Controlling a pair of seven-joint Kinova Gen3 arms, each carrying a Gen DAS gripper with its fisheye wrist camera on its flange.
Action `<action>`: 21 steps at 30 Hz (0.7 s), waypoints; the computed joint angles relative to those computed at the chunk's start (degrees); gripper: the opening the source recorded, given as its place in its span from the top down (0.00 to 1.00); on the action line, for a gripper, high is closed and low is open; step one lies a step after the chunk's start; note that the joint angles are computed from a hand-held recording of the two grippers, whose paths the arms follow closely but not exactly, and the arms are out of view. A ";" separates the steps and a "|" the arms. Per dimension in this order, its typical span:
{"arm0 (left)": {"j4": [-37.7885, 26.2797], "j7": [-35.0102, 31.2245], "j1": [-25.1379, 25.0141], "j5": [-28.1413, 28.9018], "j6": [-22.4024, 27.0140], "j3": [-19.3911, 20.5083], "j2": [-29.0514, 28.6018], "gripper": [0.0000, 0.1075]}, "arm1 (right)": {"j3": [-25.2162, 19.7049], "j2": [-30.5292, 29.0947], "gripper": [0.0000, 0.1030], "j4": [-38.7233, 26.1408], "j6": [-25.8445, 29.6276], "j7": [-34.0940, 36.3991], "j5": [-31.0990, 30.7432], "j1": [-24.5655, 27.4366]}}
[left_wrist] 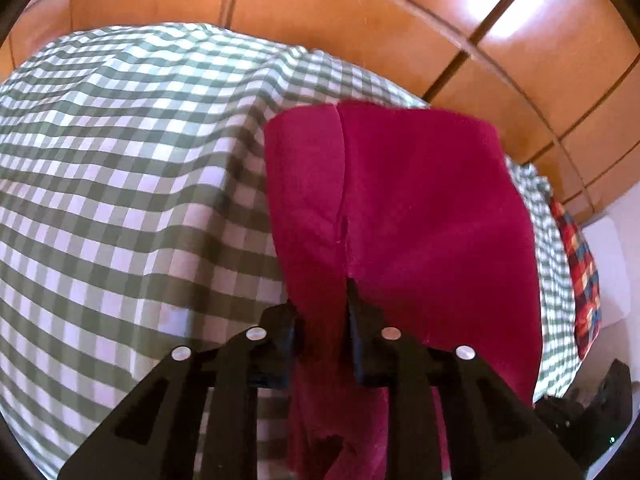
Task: Fold small clothes
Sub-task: 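Grasp the folded sweater with the right gripper beside the left gripper, then lift the folded sweater off the bed with both grippers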
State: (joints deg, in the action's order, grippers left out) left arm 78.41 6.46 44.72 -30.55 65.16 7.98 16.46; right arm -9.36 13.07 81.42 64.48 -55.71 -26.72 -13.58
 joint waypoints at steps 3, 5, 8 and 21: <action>-2.41 -0.48 -0.89 -1.32 3.45 1.95 1.27 0.72 | 0.25 0.77 0.91 -1.71 3.63 1.44 -0.53 1.27; -4.19 -2.51 0.98 -1.02 5.46 -0.15 1.95 0.70 | 0.75 0.63 0.91 -2.47 5.02 2.41 -2.19 3.01; -7.64 -4.87 2.62 -2.35 9.64 -1.03 3.93 0.66 | 1.04 0.96 0.91 -4.34 6.10 2.49 -7.28 5.57; -1.71 1.84 3.74 -4.22 2.95 -1.59 2.26 0.63 | -0.59 5.39 0.91 -5.37 7.03 1.43 -10.42 6.22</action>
State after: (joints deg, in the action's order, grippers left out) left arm 76.70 8.30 48.46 -34.76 68.11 6.40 18.72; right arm -9.94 18.46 76.05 71.51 -54.29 -37.15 -7.36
